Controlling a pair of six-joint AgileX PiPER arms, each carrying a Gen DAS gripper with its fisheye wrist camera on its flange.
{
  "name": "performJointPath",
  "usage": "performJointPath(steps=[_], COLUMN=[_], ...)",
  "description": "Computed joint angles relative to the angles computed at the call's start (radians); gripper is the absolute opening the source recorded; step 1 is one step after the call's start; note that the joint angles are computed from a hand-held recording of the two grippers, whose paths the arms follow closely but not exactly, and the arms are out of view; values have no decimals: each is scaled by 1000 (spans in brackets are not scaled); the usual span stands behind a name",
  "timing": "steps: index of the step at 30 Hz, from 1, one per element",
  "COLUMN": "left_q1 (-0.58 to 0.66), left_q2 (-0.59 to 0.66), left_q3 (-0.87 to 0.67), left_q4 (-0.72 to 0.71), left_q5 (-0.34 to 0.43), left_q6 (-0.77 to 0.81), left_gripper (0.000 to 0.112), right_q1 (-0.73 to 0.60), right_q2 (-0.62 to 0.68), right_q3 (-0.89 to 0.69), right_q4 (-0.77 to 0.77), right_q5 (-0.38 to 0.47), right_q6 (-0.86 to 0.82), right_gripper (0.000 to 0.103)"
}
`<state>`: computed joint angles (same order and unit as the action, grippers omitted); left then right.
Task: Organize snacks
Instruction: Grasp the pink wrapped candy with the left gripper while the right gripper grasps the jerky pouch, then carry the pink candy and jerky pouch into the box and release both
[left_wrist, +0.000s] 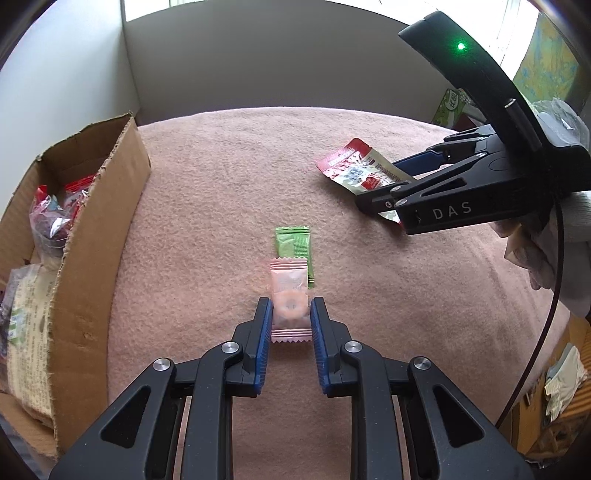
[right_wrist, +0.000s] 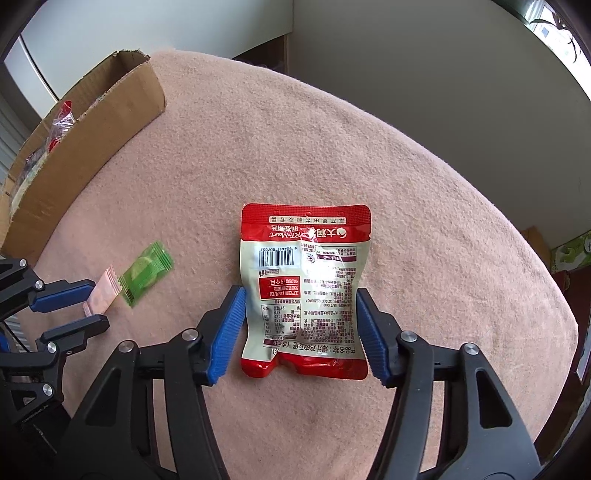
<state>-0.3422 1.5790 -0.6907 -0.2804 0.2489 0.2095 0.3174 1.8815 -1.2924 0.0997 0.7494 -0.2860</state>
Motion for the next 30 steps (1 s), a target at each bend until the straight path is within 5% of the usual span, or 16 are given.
performJointPath(steps=[6,17,22,30], left_q1=[53,68,204,590], left_q2=[-36,-213,-346,-430], left_q3=[39,93,95,76], left_q4=[-146,-123,-196,-389], left_q5=[-7,46,160,325], left_q6=[162,138,276,634], left_gripper=[20,20,20,20], right_q1=[-15,10,66,238], right_q2=[-31,-146,-171,-88], right_q3=[29,30,-40,-245], right_q4=[6,26,36,10], right_q5=[-11,15,53,108], right_q6=[-2,-1,27,123], right_gripper=[61,61,61,61])
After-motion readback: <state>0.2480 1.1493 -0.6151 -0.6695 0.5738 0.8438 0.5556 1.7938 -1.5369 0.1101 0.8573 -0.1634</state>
